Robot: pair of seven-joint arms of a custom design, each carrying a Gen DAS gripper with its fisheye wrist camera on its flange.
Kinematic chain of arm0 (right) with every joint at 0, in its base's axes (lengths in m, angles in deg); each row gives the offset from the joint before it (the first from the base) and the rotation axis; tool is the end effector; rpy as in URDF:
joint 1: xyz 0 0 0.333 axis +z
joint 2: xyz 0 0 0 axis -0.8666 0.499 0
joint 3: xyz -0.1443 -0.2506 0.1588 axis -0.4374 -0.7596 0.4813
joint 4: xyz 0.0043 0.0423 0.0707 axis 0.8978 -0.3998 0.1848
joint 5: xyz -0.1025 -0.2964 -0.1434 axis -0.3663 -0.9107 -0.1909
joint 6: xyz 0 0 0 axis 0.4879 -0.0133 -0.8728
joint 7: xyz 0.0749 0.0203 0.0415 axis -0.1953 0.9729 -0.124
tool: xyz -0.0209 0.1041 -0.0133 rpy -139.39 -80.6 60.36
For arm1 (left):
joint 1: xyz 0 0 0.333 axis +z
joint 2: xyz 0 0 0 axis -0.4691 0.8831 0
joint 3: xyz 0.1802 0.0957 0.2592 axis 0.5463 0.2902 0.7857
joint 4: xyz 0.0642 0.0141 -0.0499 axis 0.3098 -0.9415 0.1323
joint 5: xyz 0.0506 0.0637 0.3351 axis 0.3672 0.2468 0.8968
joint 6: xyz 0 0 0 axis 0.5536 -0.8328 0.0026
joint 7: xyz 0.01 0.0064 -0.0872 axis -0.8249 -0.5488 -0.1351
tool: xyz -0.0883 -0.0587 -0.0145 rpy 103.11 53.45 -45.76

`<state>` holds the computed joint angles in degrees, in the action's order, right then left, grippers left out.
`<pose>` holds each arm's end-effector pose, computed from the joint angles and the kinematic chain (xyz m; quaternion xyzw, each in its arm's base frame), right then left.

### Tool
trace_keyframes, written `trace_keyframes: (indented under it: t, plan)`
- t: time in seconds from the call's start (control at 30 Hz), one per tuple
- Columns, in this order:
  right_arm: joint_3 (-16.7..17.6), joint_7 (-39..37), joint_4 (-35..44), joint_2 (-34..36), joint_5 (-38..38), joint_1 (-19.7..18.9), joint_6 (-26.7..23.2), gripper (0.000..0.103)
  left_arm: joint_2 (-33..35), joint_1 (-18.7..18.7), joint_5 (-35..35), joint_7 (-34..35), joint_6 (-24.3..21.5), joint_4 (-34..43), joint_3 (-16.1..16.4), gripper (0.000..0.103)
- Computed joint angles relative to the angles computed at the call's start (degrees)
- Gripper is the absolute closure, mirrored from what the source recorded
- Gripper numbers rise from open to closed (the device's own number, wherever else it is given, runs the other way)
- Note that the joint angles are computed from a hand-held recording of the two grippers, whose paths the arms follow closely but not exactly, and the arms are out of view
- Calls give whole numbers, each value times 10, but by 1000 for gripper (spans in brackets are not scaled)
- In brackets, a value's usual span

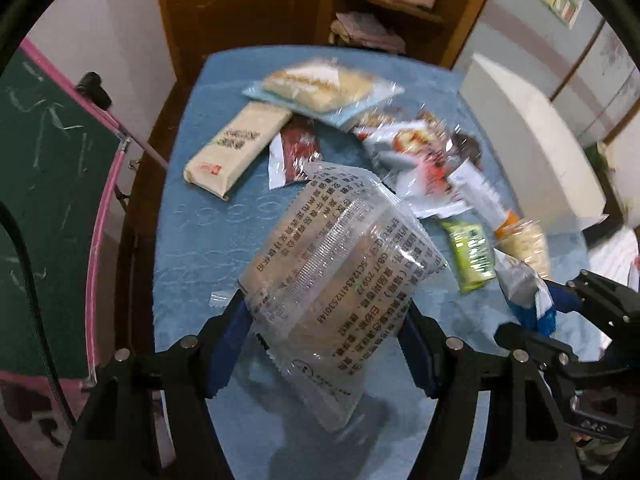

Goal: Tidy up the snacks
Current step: 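Carry both snacks to the white tray and open both tools to release them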

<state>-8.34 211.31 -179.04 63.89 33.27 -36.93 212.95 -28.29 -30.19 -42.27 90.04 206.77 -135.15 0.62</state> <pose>0.4138 0.2675 0.3986 -0.6757 0.6721 -0.1199 0.2783 0.5422 -0.1197 0.4025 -0.4957 0.8414 -0.2111 0.0407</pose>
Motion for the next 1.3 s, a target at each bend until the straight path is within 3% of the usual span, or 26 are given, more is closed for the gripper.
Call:
trace_keyframes:
  t: [0.13, 0.33, 0.57, 0.77, 0.87, 1.03, 1.13, 1.3]
  plan:
    - [4, 92, -17, -46, -94, -19, 1, 58, -59, -12, -30, -2, 19, -34, -4, 34]
    - [57, 219, -51, -145, -218, -103, -13, 58, -123, -58, -102, 29, 28, -41, 1, 34]
    - [85, 243, -124, -294, -208, -183, -41, 58, -141, -128, -153, 17, 42, -11, -9, 34]
    - [73, 207, -170, -381, -166, -249, -52, 58, -94, -168, -67, -90, 48, 60, -42, 34]
    - [56, 180, -181, -399, -133, -272, -64, 58, -62, -184, -40, -125, 53, 100, -57, 34]
    - [36, 141, -196, -402, -106, -325, -43, 58, 8, -211, 41, -201, 51, 170, -75, 34]
    - [37, 123, -199, -389, -89, -352, -30, 58, 54, -231, 101, -252, 50, 212, -73, 34]
    - [69, 113, -195, -336, -77, -425, 3, 58, 124, -271, 217, -350, 40, 280, -43, 34]
